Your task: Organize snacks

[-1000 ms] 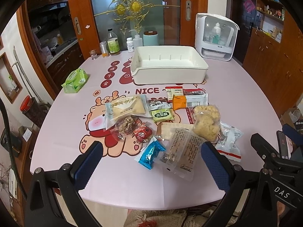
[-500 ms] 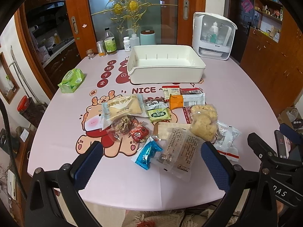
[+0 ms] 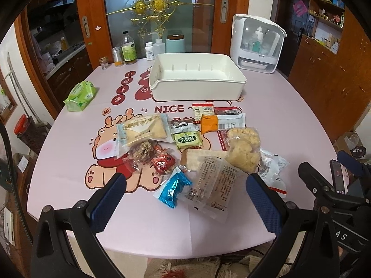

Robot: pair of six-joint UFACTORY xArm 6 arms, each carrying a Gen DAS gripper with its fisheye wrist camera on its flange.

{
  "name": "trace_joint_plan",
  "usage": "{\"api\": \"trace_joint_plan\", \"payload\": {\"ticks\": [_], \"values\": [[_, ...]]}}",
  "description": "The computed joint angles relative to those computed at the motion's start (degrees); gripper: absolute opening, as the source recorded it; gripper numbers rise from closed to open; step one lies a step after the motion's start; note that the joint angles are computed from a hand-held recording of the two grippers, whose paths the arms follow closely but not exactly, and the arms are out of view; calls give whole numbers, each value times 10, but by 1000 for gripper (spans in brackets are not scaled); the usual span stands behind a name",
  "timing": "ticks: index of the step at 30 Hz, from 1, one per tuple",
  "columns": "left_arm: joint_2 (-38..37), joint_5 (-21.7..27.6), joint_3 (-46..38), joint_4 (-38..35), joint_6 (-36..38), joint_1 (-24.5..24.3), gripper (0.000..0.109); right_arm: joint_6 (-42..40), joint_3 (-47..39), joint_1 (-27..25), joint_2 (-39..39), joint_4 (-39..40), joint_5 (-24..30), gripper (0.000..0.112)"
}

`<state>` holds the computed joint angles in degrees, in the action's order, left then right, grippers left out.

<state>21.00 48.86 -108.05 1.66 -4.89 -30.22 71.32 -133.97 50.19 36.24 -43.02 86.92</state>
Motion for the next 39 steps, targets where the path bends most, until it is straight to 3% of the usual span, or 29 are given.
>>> {"api": "trace_joint_plan", "payload": {"ticks": [12,16,20,25,28,39], "values": [[3,-10,-5,11,13,-3,103,-14,-21,-3,14,-10,10,101],[12,-18,-13,-23,33,5,103,-23,-33,-5,21,-15,19,101],[21,-36,-17,-16,41,9,103,-10,13,-14,-6,-11,0,100],[99,66,-139,-50,68,28,103,30,121,-40,-67,14,-36,100],[148,119,-207,-41,48,41,103,51,178,-57,-96,34,-58,100],[183,141,-172,-61,92,65,103,54,338,-114,-138,158,-206,100]]}}
